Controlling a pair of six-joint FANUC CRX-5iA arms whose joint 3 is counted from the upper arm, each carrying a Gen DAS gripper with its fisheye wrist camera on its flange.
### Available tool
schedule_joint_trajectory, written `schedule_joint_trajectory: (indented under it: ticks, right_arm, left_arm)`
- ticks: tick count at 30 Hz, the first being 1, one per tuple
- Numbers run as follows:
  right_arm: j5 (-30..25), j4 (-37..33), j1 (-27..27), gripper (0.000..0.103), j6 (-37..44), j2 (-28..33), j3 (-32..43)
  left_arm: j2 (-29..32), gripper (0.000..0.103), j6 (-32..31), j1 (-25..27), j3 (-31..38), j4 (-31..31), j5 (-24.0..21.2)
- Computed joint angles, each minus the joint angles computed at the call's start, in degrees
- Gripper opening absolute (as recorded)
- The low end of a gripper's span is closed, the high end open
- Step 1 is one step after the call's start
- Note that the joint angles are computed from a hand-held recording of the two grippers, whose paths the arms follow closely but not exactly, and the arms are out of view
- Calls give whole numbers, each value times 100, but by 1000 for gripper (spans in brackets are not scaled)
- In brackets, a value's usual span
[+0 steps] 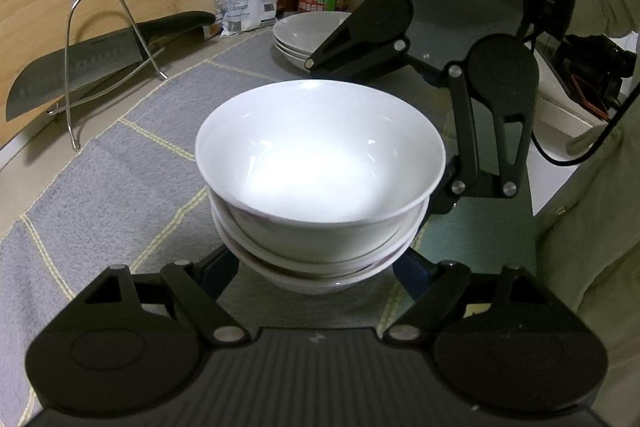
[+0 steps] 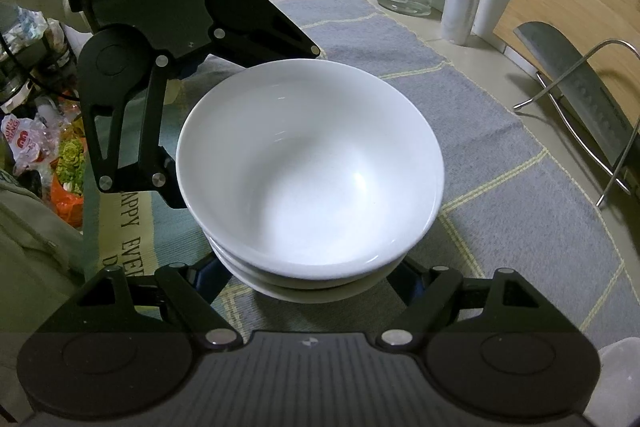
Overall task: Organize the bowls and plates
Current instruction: 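Lift the bowl stack with both grippers and carry it over the white plates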
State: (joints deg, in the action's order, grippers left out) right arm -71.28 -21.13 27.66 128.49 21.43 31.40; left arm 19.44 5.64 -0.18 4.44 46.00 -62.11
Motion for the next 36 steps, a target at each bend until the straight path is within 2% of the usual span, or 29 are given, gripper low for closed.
schedule_joint_trajectory:
  ticks: [18,36]
  right_arm:
    - [69,-32,-186,86,107,-559,-447]
    - [144,86,-928,86,334,-1121,-958]
  left_arm:
    - [-212,83,203,-346,32,-143,221]
    - [545,83,436,-1199,1130,-124,314]
